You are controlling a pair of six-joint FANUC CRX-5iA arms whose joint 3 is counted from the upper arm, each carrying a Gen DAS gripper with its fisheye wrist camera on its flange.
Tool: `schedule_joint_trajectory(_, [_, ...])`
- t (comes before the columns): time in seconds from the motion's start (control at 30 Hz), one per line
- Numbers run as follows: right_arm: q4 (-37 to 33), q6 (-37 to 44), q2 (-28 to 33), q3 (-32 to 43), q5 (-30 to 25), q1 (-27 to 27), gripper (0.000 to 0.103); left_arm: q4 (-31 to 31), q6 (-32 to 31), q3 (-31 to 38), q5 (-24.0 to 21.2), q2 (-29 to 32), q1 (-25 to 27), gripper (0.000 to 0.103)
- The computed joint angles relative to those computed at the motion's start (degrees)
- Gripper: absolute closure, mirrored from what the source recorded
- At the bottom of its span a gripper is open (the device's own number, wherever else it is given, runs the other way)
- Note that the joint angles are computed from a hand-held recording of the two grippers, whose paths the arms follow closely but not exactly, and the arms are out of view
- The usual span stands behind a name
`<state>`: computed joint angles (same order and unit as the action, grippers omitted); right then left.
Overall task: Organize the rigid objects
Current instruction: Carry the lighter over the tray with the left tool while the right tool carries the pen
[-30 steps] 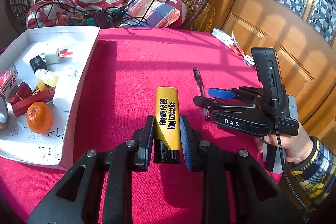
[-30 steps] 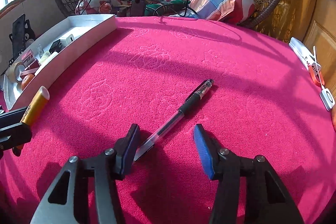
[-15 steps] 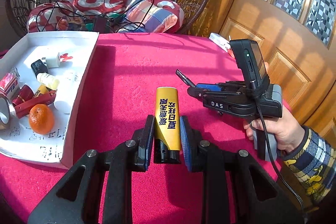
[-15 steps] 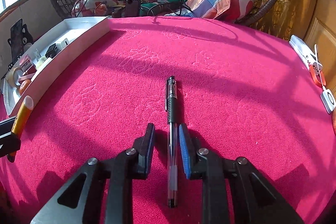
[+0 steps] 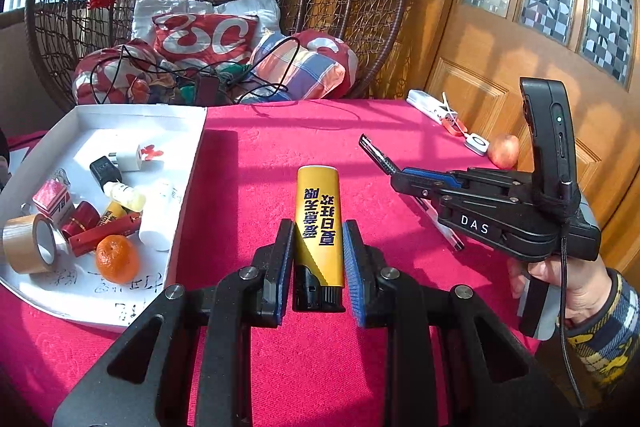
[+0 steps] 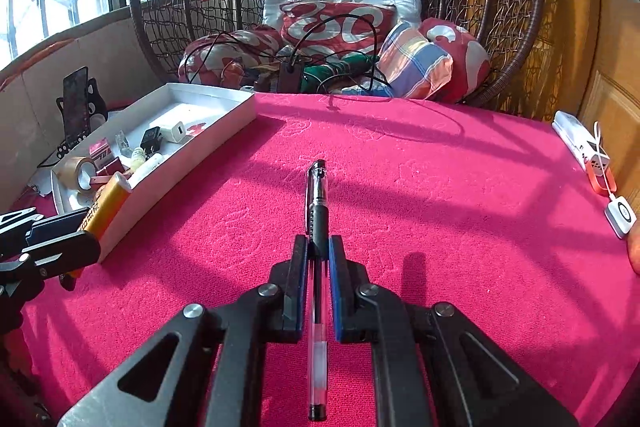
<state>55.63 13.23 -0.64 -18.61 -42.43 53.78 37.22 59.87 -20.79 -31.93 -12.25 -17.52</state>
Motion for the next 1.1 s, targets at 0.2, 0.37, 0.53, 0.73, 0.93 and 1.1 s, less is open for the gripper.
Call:
schedule_joint_trajectory(0.2, [5.08, -0.78, -0.14, 1.02, -0.52, 2.38, 0.096, -1.26, 1.62, -0.34, 1.10, -1.90, 0.95, 0.079])
schedule_joint_trajectory(0.37, [6.96, -1.20, -0.01, 1.50, -0.65, 3.48, 0.096, -0.78, 1.71, -1.51, 1.93, -3.81, 1.98, 0.079])
schedule_joint_trajectory(0.53, [7.89, -1.07, 0.11, 1.82, -0.94, 4.64, 0.095, 0.34, 1.17, -2.64, 2.35, -5.01, 2.79, 0.079])
schedule_joint_trajectory(0.73, [8.18, -0.25, 0.60, 2.83, -1.60, 5.84, 0.095, 1.99, -0.06, -4.08, 2.95, -6.52, 3.55, 0.079])
schedule_joint_trajectory(0.93, [7.91, 0.82, 1.45, 4.19, -1.14, 6.22, 0.095, 3.70, -1.02, -5.59, 3.53, -7.87, 4.67, 0.079])
schedule_joint_trajectory(1.1, [7.09, 2.16, 2.35, 5.38, -0.78, 6.51, 0.095, 5.37, -1.86, -6.81, 3.77, -8.75, 5.72, 0.079])
